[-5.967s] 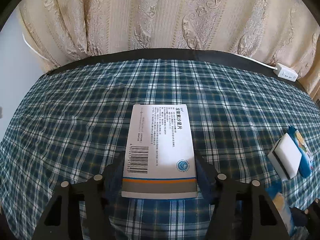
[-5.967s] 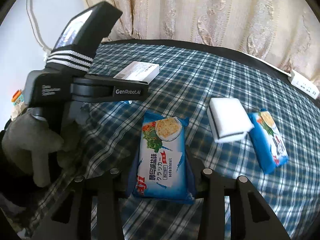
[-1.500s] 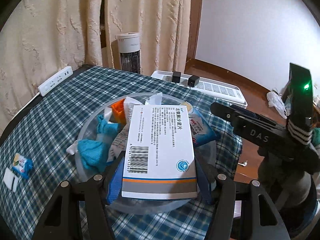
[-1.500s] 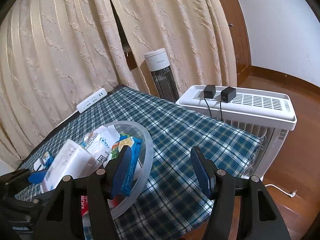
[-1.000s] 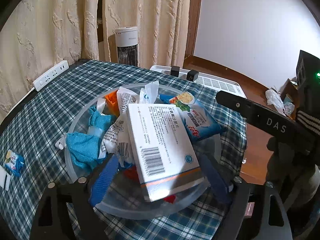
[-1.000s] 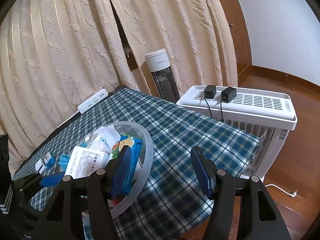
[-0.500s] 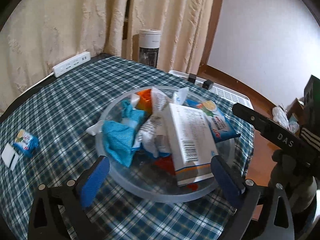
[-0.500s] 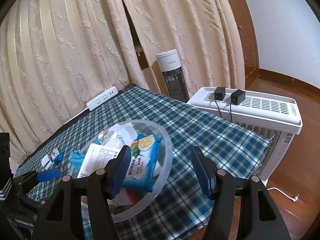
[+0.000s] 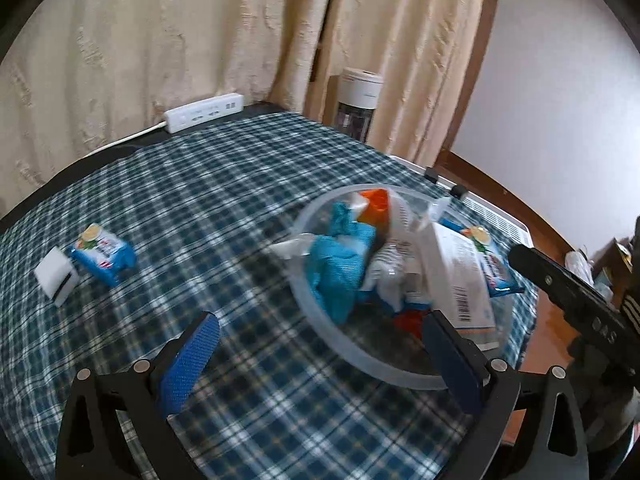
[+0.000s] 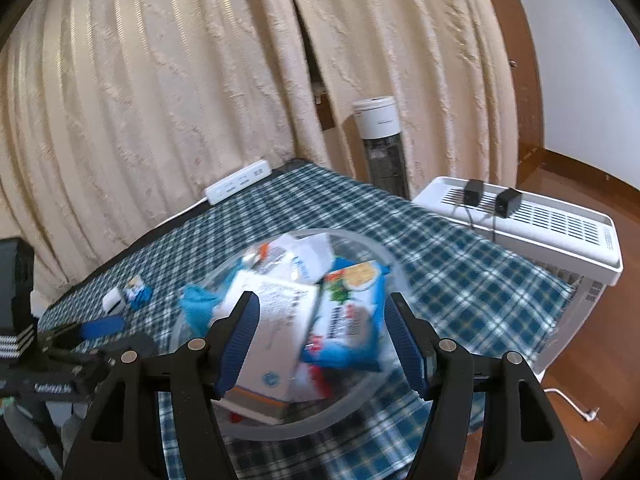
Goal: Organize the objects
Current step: 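Move the left gripper back toward the white sponge and small blue packet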
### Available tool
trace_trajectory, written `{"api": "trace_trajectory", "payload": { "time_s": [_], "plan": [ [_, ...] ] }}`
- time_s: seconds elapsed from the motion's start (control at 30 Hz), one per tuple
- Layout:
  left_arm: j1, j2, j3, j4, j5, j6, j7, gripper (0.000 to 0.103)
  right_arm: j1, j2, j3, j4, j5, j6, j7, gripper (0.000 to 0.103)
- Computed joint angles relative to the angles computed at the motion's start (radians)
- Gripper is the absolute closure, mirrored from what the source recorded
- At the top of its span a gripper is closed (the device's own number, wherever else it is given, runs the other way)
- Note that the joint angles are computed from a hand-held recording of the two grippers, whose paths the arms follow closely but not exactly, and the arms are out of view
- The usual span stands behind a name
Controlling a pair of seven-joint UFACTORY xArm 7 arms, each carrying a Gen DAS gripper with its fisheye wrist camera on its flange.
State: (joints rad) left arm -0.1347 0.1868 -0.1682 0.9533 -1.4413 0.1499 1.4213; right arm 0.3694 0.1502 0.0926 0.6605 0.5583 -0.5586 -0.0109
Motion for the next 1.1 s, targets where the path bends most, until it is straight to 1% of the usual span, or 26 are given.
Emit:
{"api": "trace_trajectory", "payload": {
  "time_s": [0.17,0.33,0.43,0.57,0.6,0.67,0.77,0.97,1.0,1.1],
  "plan": [
    [0.012,-0.001,0.011,-0.001,-0.027,-0.023,0.013,0.000,0.026,0.019,0.009,0.025,-0.015,0.018,-0.024,0.036],
    [0.023,-0.009,0.022,-0.010,-0.041,-0.021,0.016,0.000,0.150,0.065,-0.035,0.111,0.203,0.037,-0.266,0.036],
    [0.027,-0.009,0.030,-0.011,-0.046,-0.018,0.016,0.000,0.207,0.092,-0.055,0.159,0.343,0.040,-0.411,0.035],
    [0.037,-0.004,0.038,-0.009,-0.032,-0.013,-0.006,0.000,0.238,0.127,-0.075,0.226,0.524,0.075,-0.571,0.035],
    [0.040,-0.003,0.039,-0.008,-0.027,-0.012,-0.013,0.000,0.236,0.133,-0.075,0.237,0.553,0.079,-0.597,0.035],
    [0.048,-0.003,0.041,-0.010,-0.026,-0.011,-0.017,0.000,0.215,0.135,-0.061,0.237,0.548,0.077,-0.591,0.033],
    [0.058,-0.003,0.044,-0.012,-0.029,-0.010,-0.023,0.000,0.213,0.144,-0.059,0.258,0.585,0.072,-0.638,0.033],
    [0.086,0.001,0.059,-0.010,-0.016,-0.016,-0.049,0.000,0.198,0.153,-0.041,0.278,0.623,0.074,-0.685,0.032],
    [0.091,0.002,0.060,-0.009,-0.014,-0.019,-0.055,0.000,0.193,0.149,-0.036,0.275,0.619,0.076,-0.681,0.032],
    [0.111,0.007,0.068,-0.005,-0.014,-0.027,-0.068,0.000,0.172,0.133,-0.020,0.249,0.555,0.079,-0.612,0.032]
  ]
}}
